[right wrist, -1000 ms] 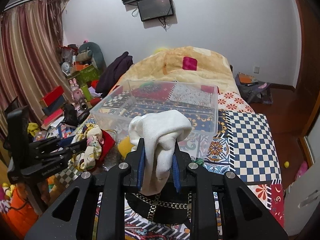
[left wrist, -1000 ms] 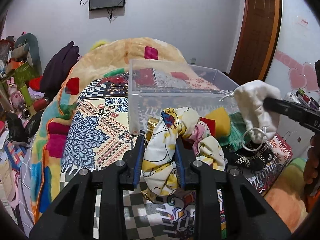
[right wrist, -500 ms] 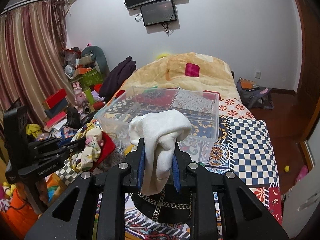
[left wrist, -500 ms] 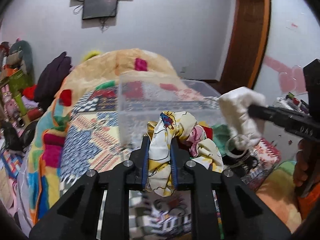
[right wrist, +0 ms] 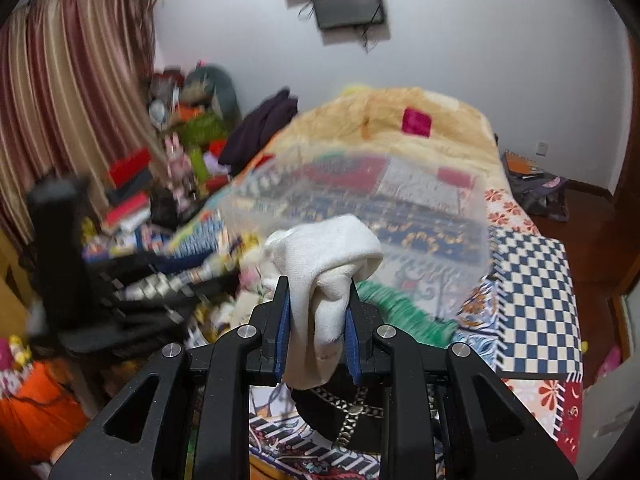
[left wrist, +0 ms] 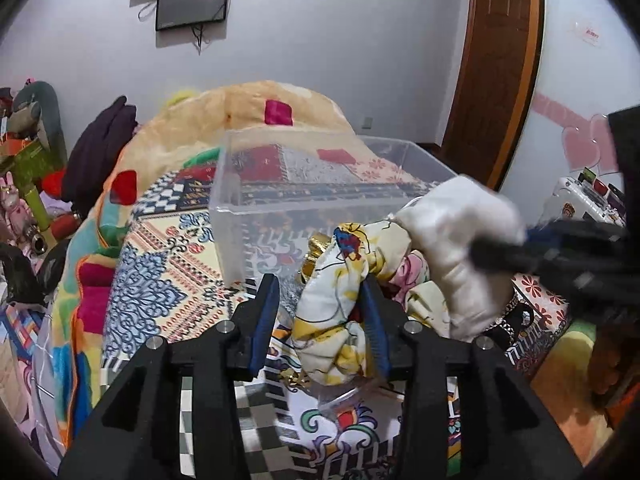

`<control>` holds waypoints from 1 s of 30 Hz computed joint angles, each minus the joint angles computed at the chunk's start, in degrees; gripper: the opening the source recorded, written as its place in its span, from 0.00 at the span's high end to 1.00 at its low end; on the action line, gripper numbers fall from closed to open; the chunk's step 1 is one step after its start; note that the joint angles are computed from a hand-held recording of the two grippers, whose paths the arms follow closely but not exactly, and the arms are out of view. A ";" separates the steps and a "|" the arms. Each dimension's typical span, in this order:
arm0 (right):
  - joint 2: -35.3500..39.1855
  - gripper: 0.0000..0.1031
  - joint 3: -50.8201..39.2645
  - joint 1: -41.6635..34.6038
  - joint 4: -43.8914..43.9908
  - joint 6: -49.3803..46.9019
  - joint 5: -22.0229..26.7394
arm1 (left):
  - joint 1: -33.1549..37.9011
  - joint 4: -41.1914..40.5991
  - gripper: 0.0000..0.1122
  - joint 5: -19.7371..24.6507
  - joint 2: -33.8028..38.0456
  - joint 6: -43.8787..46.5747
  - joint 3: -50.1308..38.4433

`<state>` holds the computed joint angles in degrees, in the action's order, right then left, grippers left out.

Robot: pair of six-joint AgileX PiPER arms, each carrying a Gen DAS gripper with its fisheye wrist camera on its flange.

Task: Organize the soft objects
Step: 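Carry scrunchie and white cloth over the clear box and open both tools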

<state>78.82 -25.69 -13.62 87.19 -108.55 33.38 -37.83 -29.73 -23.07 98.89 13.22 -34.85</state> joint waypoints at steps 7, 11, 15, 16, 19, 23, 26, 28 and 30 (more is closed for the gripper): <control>1.52 0.79 -0.22 3.22 0.08 0.16 -3.49 | 1.87 8.85 0.91 1.95 0.26 -5.92 0.13; 2.52 0.80 -1.03 3.37 -1.04 1.70 -4.12 | 1.49 5.71 0.93 0.91 -2.44 -3.75 1.79; 2.59 0.80 -1.09 3.35 -1.47 2.48 -4.22 | 2.71 6.77 0.93 0.93 -8.41 -5.56 4.32; 2.60 0.80 -1.09 2.93 -1.75 2.66 -3.89 | 3.14 7.47 0.93 1.21 -10.09 -6.26 4.78; 1.21 0.80 -0.74 0.84 -3.62 4.62 -1.67 | 3.39 4.75 0.93 1.73 -13.05 -3.04 4.71; -3.55 0.80 -1.10 -3.89 -6.54 7.89 2.94 | 3.45 -0.08 0.93 2.96 -13.35 2.92 1.94; -7.23 0.80 -2.13 -7.89 -8.55 10.28 6.39 | 3.86 -1.52 0.93 3.78 -12.47 5.38 -0.46; -9.09 0.79 -3.29 -10.21 -9.00 11.38 8.09 | 4.06 -2.65 0.93 4.05 -11.74 7.04 -2.07; -9.69 0.79 -4.51 -10.61 -8.17 11.62 7.59 | 4.86 -1.51 0.93 4.81 -10.87 6.60 -3.81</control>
<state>69.13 -30.20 -24.23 79.02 -96.92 40.97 -32.97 -31.24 -18.26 88.02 19.83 -38.66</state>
